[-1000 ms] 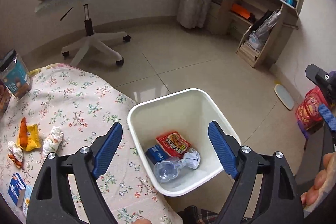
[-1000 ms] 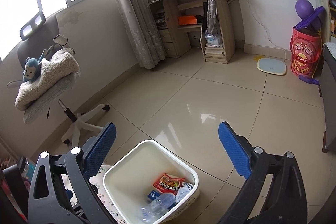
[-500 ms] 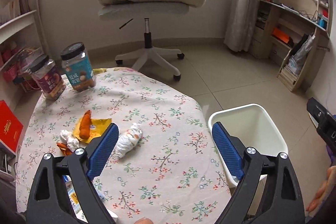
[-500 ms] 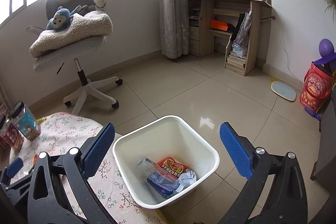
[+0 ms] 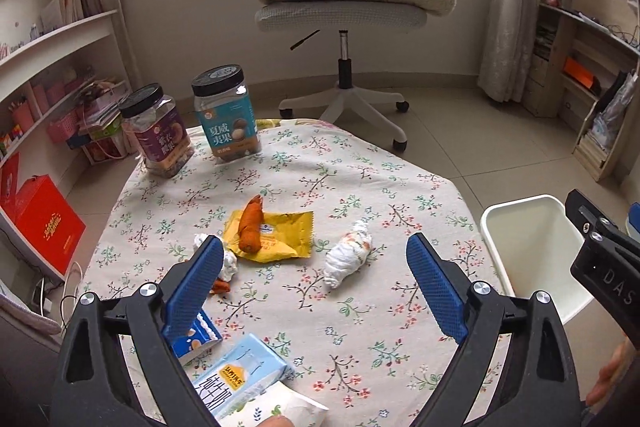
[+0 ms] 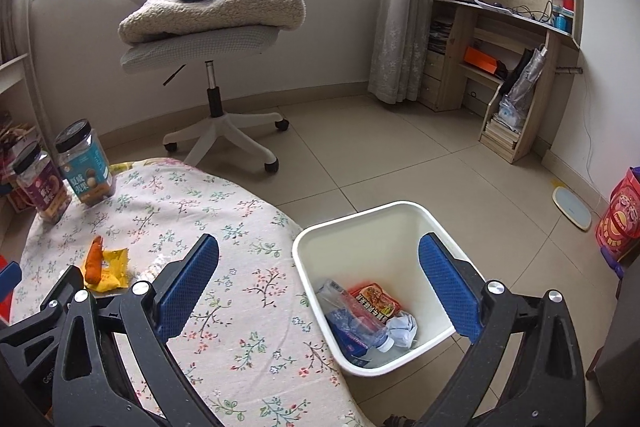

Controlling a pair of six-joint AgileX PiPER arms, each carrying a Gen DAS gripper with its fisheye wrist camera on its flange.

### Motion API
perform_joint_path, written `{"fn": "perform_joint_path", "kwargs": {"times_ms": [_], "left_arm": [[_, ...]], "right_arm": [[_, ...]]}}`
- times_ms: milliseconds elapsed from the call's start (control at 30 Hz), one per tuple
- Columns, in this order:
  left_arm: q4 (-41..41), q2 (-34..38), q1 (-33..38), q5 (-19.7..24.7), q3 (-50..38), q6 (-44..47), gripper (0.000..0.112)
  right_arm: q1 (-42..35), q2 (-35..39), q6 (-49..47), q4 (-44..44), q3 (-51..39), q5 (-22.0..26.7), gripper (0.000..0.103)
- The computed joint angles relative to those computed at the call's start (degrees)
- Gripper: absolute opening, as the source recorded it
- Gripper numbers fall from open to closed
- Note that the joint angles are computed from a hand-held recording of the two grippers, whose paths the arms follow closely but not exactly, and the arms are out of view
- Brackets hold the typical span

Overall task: Collect trash
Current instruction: 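Lower the water bottle with the left tool into the white bin and release, then grasp the blue biscuit box with left tool while right tool grasps white paper cup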

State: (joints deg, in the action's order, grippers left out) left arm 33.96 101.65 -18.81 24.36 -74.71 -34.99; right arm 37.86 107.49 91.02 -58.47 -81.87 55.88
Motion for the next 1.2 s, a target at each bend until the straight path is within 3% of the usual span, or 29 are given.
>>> {"fn": "perform_joint_path", "kwargs": {"times_ms": [367,500,600,633,800,867,1000,1200], "left_arm": [[-7.98,3.61,9.99,5.56,-3.23,13.45,0.09],[-14.03,8.86,14.55,12.51,-9.57,25.51,0.09],[-19.73,15.93,17.65,23.2,-18.8,39.71,0.09],[-19.23,17.43,18.21,24.82,-20.22,41.61,0.09],[-20.23,23.65,20.86,31.81,-26.17,50.23,0.09],[-19.1,24.96,21.27,32.26,-26.45,51.33,0.09],[-24.84,26.97,23.31,35.8,-28.99,57.3,0.09],[-30.47,25.28,25.26,36.92,-29.24,63.64,0.09]], "right_arm": [[4.27,10.6,-11.93,6.47,-15.54,0.36,0.096],[4.8,14.16,-17.3,10.31,-21.17,0.97,0.096],[4.85,16.34,-22.15,14.0,-24.66,1.38,0.096],[4.79,17.0,-23.92,15.55,-25.77,1.57,0.096],[3.48,19.84,-34.28,25.81,-30.28,1.75,0.096],[2.76,21.37,-38.62,31.16,-32.48,2.06,0.096],[0.04,24.03,-47.82,46.95,-35.99,2.65,0.096],[-2.57,28.31,-50.57,60.13,-40.86,4.7,0.096]]}}
